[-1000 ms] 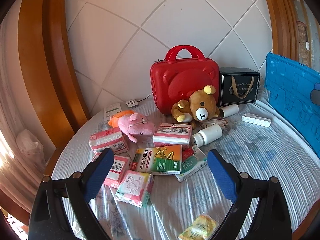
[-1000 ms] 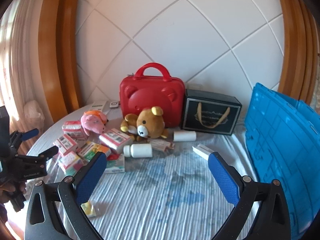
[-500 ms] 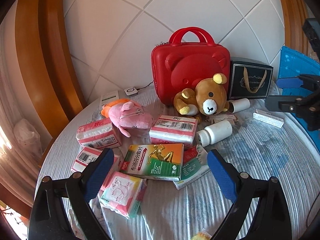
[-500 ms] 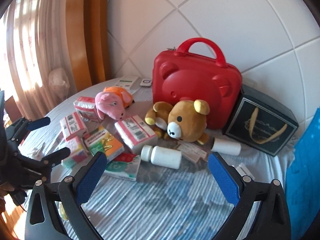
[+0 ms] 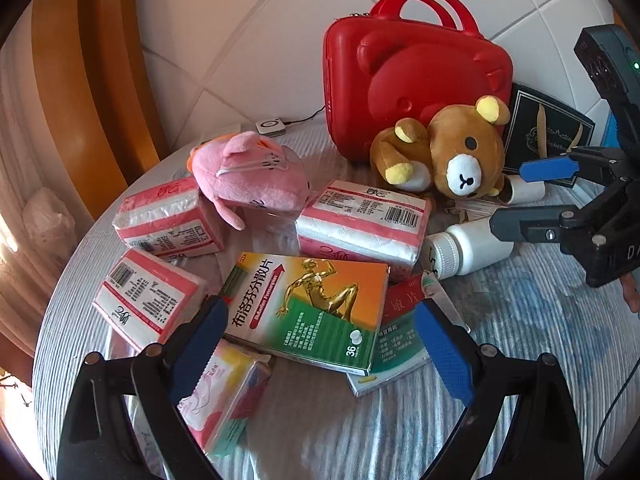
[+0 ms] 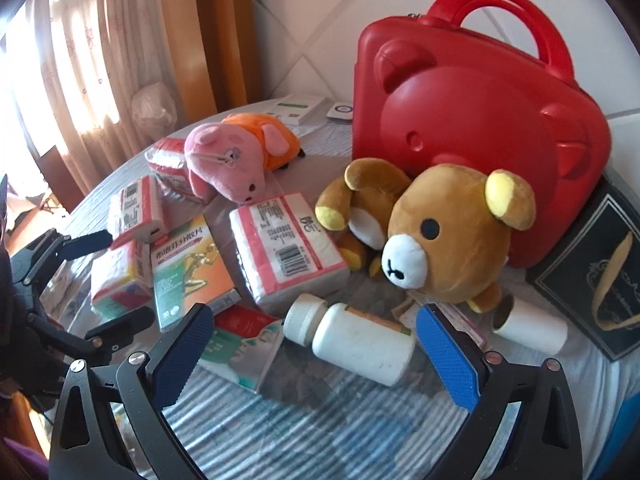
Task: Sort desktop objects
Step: 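Grasp the pink Kotex pad pack with the left tool while the right tool grasps the white pad pack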
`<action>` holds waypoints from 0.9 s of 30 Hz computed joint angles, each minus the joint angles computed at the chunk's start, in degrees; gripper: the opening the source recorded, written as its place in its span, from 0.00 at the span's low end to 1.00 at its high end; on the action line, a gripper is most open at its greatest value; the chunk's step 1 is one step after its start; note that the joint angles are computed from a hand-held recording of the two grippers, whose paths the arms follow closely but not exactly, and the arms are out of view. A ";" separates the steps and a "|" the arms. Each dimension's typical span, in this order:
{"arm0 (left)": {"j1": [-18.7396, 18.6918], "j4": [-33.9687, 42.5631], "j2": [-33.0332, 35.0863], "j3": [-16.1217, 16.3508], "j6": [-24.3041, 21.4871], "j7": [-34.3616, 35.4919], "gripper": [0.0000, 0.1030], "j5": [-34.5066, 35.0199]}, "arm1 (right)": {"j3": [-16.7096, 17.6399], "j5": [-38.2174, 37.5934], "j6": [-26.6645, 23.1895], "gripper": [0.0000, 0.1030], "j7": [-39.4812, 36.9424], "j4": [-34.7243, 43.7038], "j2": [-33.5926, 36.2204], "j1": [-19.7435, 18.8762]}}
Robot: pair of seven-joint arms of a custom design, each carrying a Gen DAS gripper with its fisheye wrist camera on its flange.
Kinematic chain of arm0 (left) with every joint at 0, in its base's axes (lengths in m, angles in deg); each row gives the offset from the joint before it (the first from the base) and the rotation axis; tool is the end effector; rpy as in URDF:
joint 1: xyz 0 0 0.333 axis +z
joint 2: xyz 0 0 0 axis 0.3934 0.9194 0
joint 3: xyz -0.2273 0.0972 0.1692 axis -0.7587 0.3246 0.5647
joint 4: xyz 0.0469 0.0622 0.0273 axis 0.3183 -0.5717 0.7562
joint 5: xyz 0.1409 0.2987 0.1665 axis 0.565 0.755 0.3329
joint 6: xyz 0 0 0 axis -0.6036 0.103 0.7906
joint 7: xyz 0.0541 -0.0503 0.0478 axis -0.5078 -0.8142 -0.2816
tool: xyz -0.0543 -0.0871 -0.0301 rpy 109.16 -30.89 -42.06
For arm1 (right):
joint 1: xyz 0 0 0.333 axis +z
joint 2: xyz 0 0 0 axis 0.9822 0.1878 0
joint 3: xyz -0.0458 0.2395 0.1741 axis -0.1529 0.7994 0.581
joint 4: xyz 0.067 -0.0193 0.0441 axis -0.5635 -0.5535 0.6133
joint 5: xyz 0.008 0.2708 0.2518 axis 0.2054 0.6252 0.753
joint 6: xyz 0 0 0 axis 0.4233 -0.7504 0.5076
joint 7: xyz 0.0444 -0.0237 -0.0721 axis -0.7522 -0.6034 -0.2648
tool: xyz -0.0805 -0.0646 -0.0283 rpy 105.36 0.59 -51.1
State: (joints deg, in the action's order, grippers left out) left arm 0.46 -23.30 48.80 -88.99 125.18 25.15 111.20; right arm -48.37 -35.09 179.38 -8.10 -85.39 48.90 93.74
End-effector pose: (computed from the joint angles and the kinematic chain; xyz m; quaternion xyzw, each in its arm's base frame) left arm 0.3873 -0.3818 0.5591 -0.6538 0.6531 -0.2506 0.2886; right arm 0.5335 0.1486 0.5820 -0.8629 0.3858 -0.1216 0.3028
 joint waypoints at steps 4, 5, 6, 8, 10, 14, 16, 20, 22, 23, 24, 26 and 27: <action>0.02 -3.87 -3.45 0.18 1.52 2.45 0.93 -2.49 | 0.00 0.19 -3.68 1.00 -3.46 -0.67 0.52 0.02; 0.26 -5.31 -4.93 -0.01 1.36 2.66 0.93 -3.00 | 0.13 0.12 -3.60 1.00 -3.66 -1.19 0.43 0.03; 0.57 -6.83 -6.42 -0.06 1.34 3.24 0.93 -3.99 | 0.21 0.14 -3.46 1.00 -3.53 -1.55 0.33 0.02; 1.19 -10.62 -9.80 0.45 2.70 5.53 0.93 -7.20 | 0.08 1.43 -3.50 1.00 -3.51 -1.68 0.45 0.01; 2.04 -14.04 -12.62 0.95 3.61 8.13 0.93 -9.68 | 0.13 1.92 -3.71 1.00 -3.09 -1.08 1.09 -0.08; 3.77 -18.30 -14.80 2.01 6.14 14.18 0.93 -14.07 | 0.82 0.45 -3.10 1.00 -1.20 0.50 2.72 -0.18; 4.82 -19.21 -14.83 1.76 6.35 15.94 0.93 -16.11 | 1.18 -0.06 -3.19 1.00 -0.26 1.23 3.15 -0.19; 6.98 -21.36 -14.46 1.09 9.82 18.18 0.93 -19.25 | 1.81 0.52 -3.78 1.00 -2.03 2.88 4.17 0.13; 7.88 -21.09 -13.36 0.53 10.85 19.07 0.89 -20.09 | 2.19 0.33 -4.15 1.00 -2.96 4.52 5.75 0.24; 8.26 -20.84 -12.84 0.19 11.13 19.52 0.87 -19.99 | 2.42 -0.35 -4.18 1.00 -2.79 5.67 6.91 0.23; 8.47 -20.69 -12.40 0.01 11.26 19.90 0.85 -20.14 | 2.69 -0.99 -4.12 1.00 -2.36 6.80 8.09 0.20; 8.57 -20.50 -11.75 0.00 11.00 20.09 0.82 -21.21 | 3.12 -1.50 -4.93 0.99 -1.65 9.65 10.64 -0.21; 8.56 -20.86 -11.88 0.10 11.51 19.90 0.82 -21.74 | 3.38 -2.17 -5.49 0.99 -1.19 11.27 12.07 -0.40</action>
State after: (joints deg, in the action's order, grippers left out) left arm 9.02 -44.17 36.92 -88.90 136.69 45.05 89.46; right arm -44.99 -37.26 173.89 -9.29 -74.12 60.97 93.34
